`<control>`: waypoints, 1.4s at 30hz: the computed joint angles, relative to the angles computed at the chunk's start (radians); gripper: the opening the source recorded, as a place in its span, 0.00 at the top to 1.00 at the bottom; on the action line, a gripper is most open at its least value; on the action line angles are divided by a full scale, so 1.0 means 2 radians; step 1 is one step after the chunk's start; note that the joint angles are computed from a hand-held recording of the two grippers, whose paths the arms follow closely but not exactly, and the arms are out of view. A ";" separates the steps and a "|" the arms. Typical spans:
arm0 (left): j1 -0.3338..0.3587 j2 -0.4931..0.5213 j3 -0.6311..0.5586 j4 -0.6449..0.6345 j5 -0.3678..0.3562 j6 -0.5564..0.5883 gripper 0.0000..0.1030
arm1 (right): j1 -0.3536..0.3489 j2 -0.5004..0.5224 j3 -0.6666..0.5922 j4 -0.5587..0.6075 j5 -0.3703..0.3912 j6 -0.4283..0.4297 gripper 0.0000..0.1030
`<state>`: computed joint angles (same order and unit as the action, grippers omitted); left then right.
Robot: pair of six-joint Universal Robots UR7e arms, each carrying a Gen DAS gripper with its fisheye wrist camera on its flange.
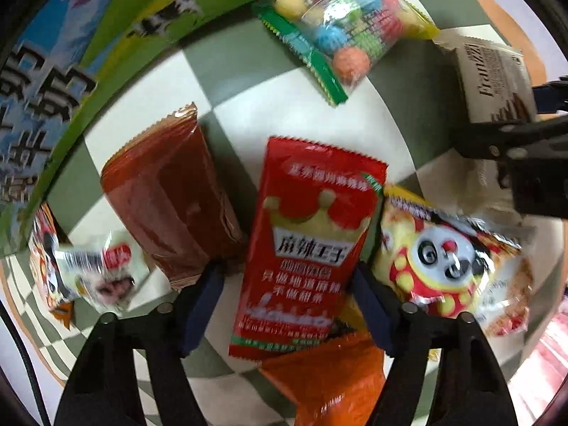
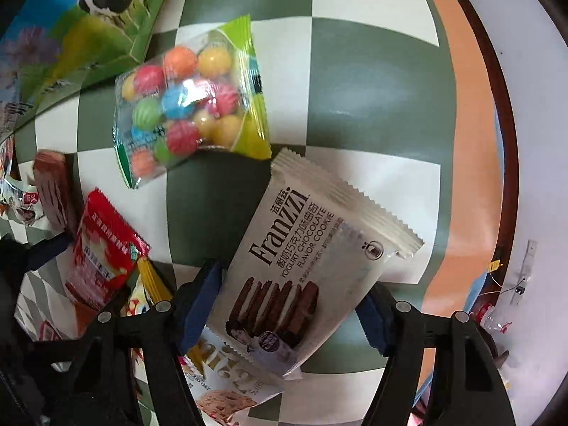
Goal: Organize snacks
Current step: 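Grasp the red spicy strip pack with left tool while right tool grasps Franzzi cookie pack, then lower both packs into the cardboard box and open both tools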
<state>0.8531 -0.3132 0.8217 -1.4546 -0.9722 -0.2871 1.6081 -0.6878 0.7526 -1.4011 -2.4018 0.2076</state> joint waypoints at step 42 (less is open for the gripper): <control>-0.010 -0.153 0.162 -0.145 -0.079 -0.202 0.57 | 0.041 -0.164 0.295 -0.314 0.032 0.026 0.45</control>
